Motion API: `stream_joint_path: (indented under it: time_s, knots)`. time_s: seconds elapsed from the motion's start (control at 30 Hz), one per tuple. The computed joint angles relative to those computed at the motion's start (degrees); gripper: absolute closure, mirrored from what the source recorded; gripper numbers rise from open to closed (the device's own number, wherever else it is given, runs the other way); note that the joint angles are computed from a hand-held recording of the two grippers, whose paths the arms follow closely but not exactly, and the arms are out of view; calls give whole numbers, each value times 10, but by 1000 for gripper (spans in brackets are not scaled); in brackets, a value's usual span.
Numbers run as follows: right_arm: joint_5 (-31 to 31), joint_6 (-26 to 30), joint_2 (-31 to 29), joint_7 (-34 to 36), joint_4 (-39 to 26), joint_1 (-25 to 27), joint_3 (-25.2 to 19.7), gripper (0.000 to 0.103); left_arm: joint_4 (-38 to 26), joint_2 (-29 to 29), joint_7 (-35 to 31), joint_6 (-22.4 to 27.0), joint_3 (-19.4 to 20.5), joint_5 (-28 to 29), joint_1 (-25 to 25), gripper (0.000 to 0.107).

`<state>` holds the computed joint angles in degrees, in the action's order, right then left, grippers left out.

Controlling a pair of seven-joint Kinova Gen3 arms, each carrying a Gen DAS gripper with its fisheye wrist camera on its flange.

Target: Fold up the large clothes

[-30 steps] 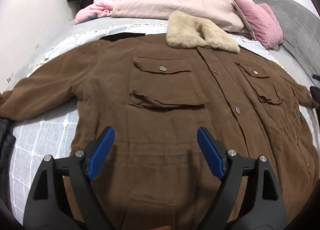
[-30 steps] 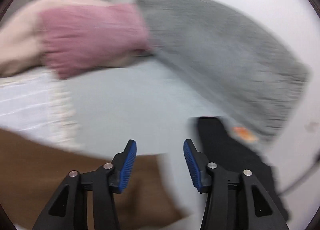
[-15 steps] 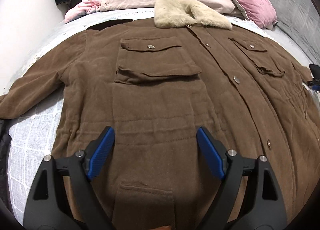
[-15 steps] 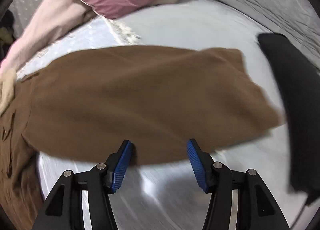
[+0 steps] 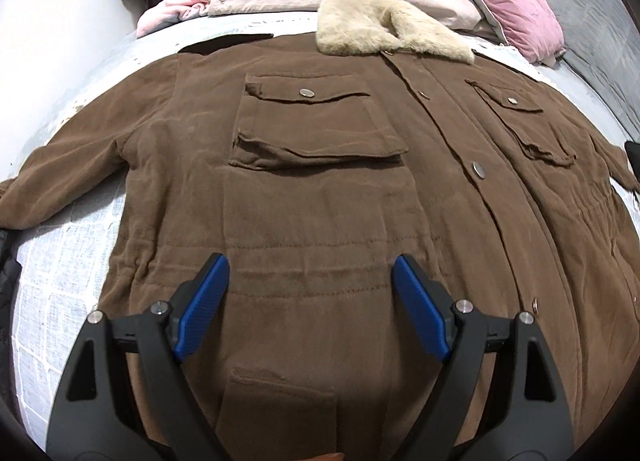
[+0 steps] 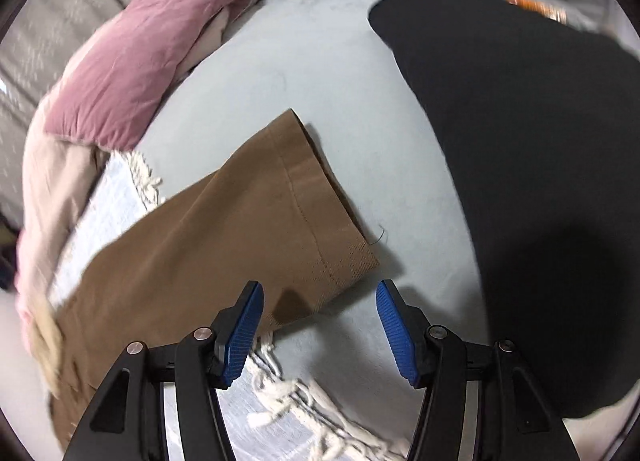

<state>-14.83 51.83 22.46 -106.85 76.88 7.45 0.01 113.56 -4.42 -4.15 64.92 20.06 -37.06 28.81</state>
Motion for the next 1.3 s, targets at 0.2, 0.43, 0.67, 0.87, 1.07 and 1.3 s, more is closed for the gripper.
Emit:
stream_joint_path:
  time_s: [0.2, 0.43, 0.67, 0.87, 1.07, 1.3]
  knots:
    - [-79, -74, 11, 1, 23, 42, -24, 75, -3, 7, 10, 5, 0, -8, 3, 23]
    - [71, 42, 34, 24, -50, -131, 128, 95, 0, 12, 1, 14, 3, -17, 12, 23]
    - [229, 188, 100, 10, -132, -310, 274, 53, -14, 30, -25, 62, 6, -36, 42, 23]
    - [236, 113, -9, -19, -39, -304, 181, 52, -14, 28, -23, 63, -1, -55, 52, 23]
    - [125, 18, -90, 113, 29, -292, 24, 37, -19, 3, -42, 50, 1, -85, 26, 23]
    - [-7, 94, -77, 188, 43, -180, -118, 37, -2, -106, -87, 39, -116, 58, 54, 23]
